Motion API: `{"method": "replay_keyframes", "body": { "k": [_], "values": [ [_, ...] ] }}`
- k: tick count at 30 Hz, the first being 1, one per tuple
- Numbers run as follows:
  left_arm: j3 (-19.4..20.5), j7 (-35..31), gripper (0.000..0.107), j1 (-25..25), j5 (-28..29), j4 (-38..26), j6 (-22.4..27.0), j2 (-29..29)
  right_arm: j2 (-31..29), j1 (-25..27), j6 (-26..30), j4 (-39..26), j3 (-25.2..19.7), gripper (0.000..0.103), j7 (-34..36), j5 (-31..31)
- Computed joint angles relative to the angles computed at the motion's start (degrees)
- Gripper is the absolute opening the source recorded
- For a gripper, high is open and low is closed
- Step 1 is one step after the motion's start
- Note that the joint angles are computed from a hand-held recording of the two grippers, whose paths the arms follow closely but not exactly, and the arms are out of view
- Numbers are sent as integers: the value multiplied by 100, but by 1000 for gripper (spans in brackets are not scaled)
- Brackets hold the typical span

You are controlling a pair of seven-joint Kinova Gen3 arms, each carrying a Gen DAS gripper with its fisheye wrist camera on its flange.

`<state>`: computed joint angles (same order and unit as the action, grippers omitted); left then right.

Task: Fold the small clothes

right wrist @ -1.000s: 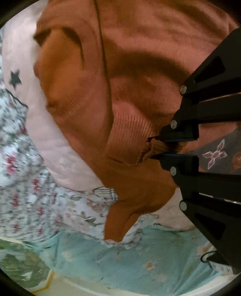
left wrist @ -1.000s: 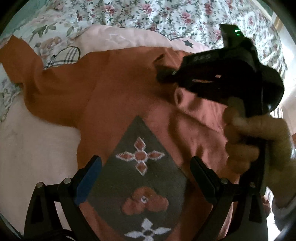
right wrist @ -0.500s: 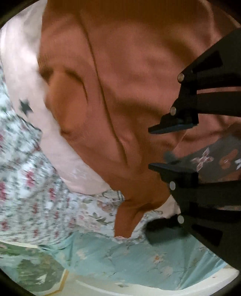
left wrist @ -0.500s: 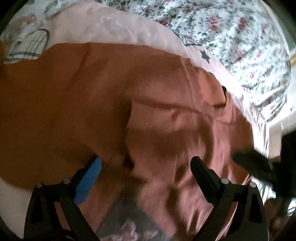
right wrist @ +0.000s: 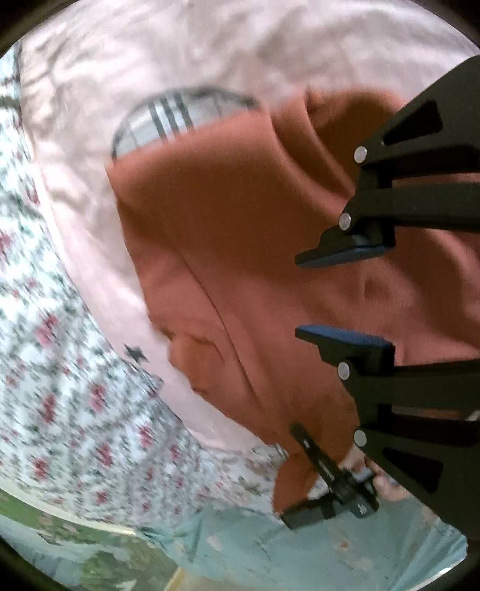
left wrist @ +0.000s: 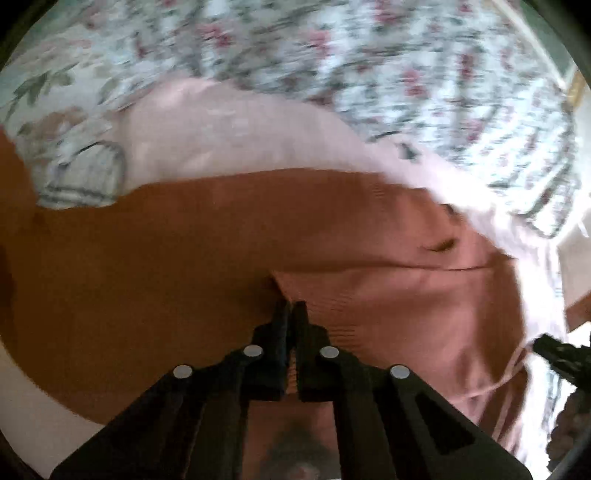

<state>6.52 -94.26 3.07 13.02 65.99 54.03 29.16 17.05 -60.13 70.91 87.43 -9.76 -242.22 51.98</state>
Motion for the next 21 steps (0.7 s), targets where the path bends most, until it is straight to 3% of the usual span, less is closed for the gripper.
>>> {"method": "replay_keyframes", "body": {
  "k": [5, 8, 10, 11, 12, 14, 19, 20, 21],
  "values": [
    [-107, 190, 0, -155, 104, 213, -187, -154, -153, 20, 385, 308, -77, 34, -305, -370],
    [131, 16, 3, -441, 449, 33, 198, -18, -241, 145, 452, 450, -131, 41, -276, -573],
    [248, -116, 16, -541, 715, -136, 466, 125, -317, 157, 458, 578, -158, 41, -442, -510],
    [259, -158, 30, -537, 754, -89, 462, 97, -338, 164, 471, 610, -186, 41, -473, -466],
    [210, -106, 56, -448, 706, -102, 522, 86, -340, 181, 491, 606, -214, 41, -452, -453],
    [71, 71, 79, -246, 510, -117, 529, 75, -327, 233, 501, 552, -246, 43, -318, -442],
    [22, 241, 76, -2, 205, -615, 976, 458, -314, 262, 275, 617, -264, 43, -390, -320],
    [24, 227, 67, 39, 152, -668, 1018, 518, -317, 255, 238, 636, -263, 43, -419, -277],
    [43, 148, 43, 47, 122, -673, 1020, 549, -318, 250, 225, 638, -264, 43, -424, -251]
  ]
}}
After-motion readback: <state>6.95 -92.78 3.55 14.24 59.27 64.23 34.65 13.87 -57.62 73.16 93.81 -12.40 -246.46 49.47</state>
